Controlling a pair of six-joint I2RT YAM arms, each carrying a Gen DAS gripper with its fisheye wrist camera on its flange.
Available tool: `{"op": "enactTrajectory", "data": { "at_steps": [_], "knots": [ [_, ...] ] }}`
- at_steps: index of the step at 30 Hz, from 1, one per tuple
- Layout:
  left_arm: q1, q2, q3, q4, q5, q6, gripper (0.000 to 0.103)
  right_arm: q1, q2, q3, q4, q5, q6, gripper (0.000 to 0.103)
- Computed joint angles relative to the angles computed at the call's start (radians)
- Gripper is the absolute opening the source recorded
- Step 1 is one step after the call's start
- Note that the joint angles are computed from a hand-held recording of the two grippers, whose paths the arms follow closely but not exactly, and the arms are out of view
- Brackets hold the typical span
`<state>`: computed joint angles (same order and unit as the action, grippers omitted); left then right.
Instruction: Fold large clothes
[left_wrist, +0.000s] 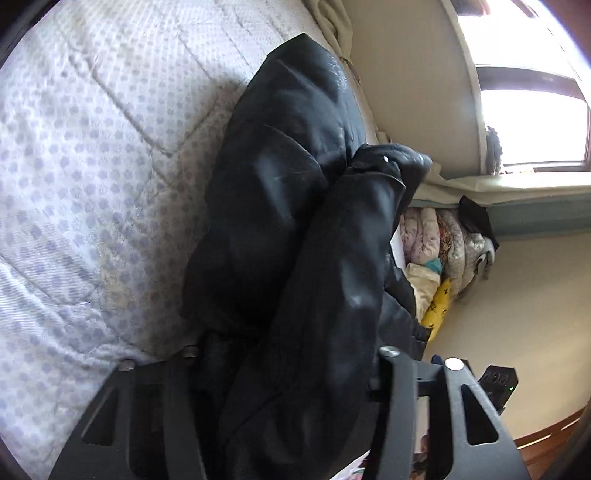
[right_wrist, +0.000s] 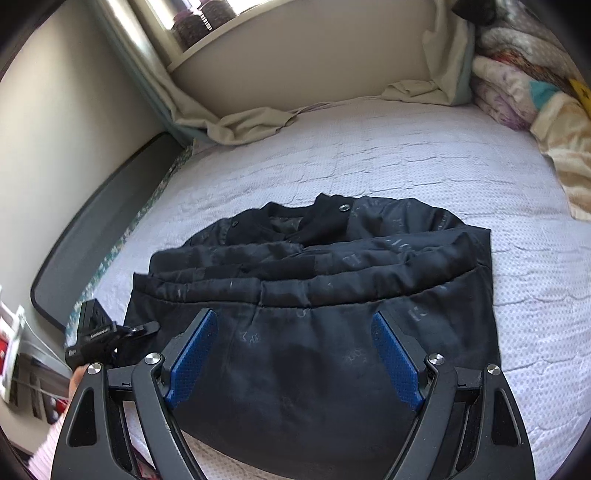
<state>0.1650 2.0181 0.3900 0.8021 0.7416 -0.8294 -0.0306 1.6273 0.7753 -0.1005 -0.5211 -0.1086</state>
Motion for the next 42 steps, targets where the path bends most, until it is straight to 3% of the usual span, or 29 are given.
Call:
{"op": "enactTrajectory", "data": {
  "at_steps": [2, 4, 8, 10, 13, 18, 25, 30, 35, 38, 42],
  "knots": [
    [0.002, -0.007, -0.008, 0.021, 0.013, -0.007, 0.037, 0.021, 0.003, 0.0, 0.012, 0.024, 0.003, 0.084],
    [0.006, -0.03, -0.019, 0.032, 0.027, -0.009, 0.031, 0.047, 0.005, -0.003, 0.033, 0.068, 0.005, 0.084],
    [0.013, -0.048, -0.033, 0.071, 0.054, -0.03, 0.025, 0.113, 0.004, -0.022, 0.106, 0.21, -0.007, 0.08],
    [0.01, -0.073, -0.031, 0.046, 0.052, -0.022, 0.025, 0.174, 0.023, -0.025, 0.146, 0.346, -0.045, 0.054],
    [0.006, -0.083, -0.022, 0.035, 0.053, -0.037, 0.024, 0.222, 0.081, -0.002, 0.17, 0.447, -0.077, 0.036],
    [0.013, -0.118, -0.031, 0.017, 0.064, -0.034, 0.022, 0.224, 0.212, 0.077, 0.134, 0.43, -0.044, 0.035],
    [0.009, -0.248, -0.071, -0.005, 0.091, -0.003, 0.021, 0.244, 0.351, 0.102, 0.213, 0.464, -0.027, 0.035],
    [-0.084, -0.439, -0.057, -0.167, 0.015, 0.024, 0.021, 0.231, 0.408, 0.107, 0.274, 0.447, -0.01, 0.035],
    [-0.264, -0.612, 0.043, -0.41, -0.161, 0.056, 0.021, 0.218, 0.448, 0.096, 0.35, 0.424, 0.005, 0.035],
    [-0.396, -0.63, 0.152, -0.538, -0.284, 0.056, 0.021, 0.202, 0.46, 0.096, 0.373, 0.397, 0.012, 0.035],
    [-0.58, -0.541, 0.379, -0.734, -0.471, 0.058, 0.021, 0.19, 0.462, 0.094, 0.376, 0.376, 0.024, 0.035]
  ]
}}
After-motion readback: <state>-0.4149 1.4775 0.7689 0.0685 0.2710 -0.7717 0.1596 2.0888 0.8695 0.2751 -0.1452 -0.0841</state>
